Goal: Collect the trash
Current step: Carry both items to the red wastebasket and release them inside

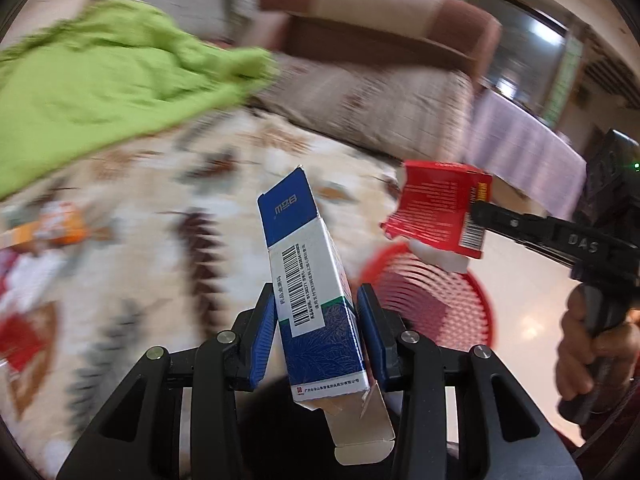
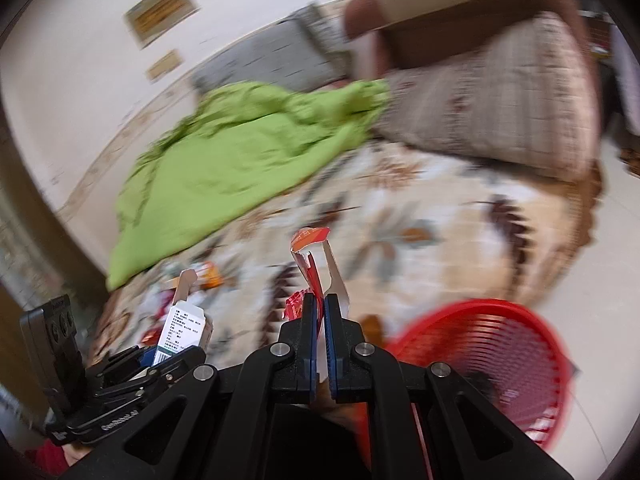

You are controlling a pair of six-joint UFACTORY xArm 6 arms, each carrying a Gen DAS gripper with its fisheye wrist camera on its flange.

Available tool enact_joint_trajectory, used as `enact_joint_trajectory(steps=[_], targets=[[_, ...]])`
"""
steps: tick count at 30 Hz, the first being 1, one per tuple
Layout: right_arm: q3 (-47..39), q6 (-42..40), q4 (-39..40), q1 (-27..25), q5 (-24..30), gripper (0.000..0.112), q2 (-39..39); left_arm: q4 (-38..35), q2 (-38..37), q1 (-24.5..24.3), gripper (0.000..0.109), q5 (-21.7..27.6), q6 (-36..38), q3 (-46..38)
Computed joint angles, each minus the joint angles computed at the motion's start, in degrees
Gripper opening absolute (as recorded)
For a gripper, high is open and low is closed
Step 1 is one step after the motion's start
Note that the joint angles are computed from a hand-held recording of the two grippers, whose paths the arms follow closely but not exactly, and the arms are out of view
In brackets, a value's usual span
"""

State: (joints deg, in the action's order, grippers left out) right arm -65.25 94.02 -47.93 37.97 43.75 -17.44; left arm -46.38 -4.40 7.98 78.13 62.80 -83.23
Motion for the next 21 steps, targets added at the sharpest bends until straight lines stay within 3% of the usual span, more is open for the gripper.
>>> enact_joint_trajectory(steps=[5,8,10,11,16,21], targets=[[7.3,3.8,-0.1,2.2,9.9,0.005,-9.0,1.4,-0.8,-5.9,0.04,4.8,-1.1,1.6],[10.6,5.0,1.9,2.5,13.8,0.007,-12.5,2.7,-0.4,-8.4,0.055,5.9,-1.5,1.7],[11.5,4.8,4.2,1.9,15.5,0.008,-13.3,3.1,-0.5,-9.1,0.058,5.4,-2.0,2.1],[12.2,5.0,5.2,1.4,15.3,0.008,-13.7,3.2,-0.4,-9.1,0.058,5.5,-2.1,2.1],[13.2,6.6,4.6,0.9,14.9,0.041,-14.0,2.4,0.9,-6.5,0.064,5.1,-2.2,0.1],[9.1,3.9,3.9,-0.5,10.3,0.041,-9.3,1.5,3.3,-2.0,0.066,3.6,-2.8,-3.1]])
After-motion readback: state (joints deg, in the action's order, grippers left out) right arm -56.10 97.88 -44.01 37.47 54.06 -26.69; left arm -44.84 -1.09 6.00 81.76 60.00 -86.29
